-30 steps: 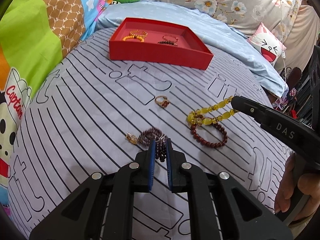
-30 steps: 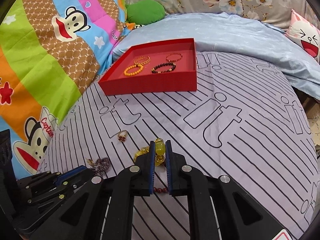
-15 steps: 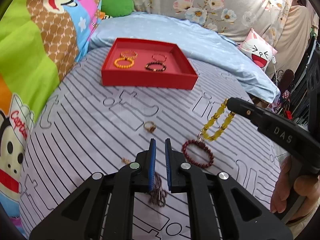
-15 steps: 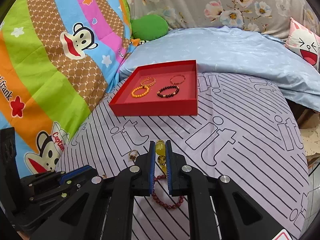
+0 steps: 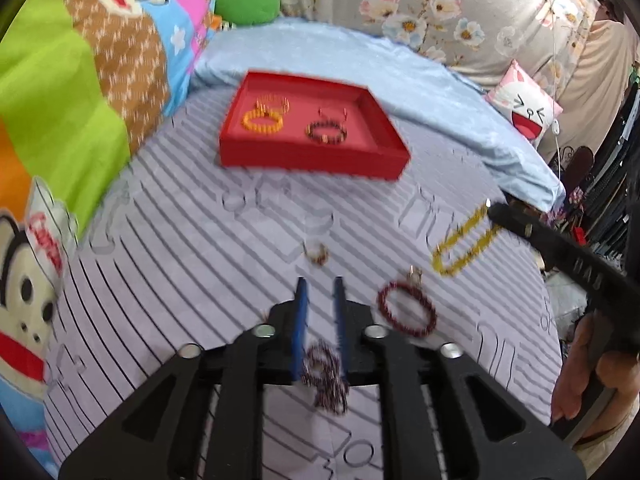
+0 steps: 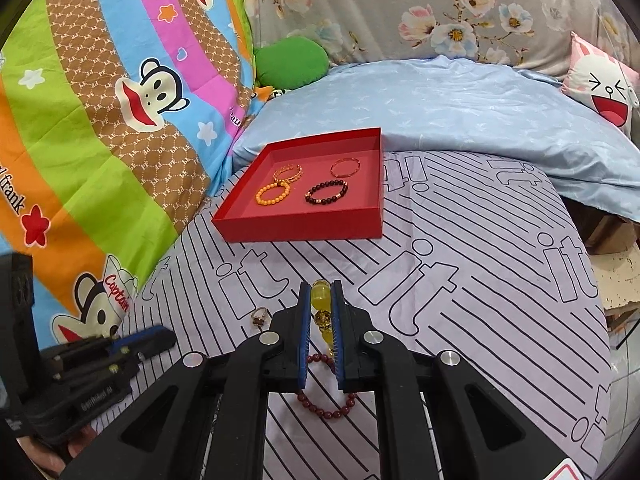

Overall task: Organize jewelry
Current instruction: 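Lift the dark strand with the left tool while the right tool lifts the yellow strand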

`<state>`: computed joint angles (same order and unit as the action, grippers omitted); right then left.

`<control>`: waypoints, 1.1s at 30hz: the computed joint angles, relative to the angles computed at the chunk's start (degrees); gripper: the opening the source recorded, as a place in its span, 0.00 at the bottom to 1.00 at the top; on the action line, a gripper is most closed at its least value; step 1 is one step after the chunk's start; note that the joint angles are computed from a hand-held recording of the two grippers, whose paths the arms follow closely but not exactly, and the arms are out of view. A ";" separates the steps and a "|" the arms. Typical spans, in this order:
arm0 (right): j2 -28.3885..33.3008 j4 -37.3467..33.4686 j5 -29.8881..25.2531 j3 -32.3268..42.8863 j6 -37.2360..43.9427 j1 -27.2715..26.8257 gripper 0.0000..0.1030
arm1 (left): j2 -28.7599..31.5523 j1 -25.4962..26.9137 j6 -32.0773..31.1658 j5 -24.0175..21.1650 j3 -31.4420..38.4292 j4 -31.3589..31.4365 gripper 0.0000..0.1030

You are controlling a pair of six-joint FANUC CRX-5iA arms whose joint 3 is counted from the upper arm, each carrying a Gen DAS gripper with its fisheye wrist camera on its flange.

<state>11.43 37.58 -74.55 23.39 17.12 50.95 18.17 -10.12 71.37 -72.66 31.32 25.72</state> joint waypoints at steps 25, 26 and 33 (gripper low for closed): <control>-0.24 -0.92 -0.01 -0.26 -0.32 1.19 0.09 | -1.94 -1.67 -2.12 -2.21 -7.43 -1.41 0.11; -0.19 -0.70 -0.03 -0.06 -0.23 1.17 0.09 | -1.97 -1.56 -2.25 -2.09 -7.35 -1.05 0.10; -0.01 0.37 -0.03 1.09 0.49 0.79 0.09 | -1.40 -0.83 -2.65 -1.87 -4.61 1.09 0.00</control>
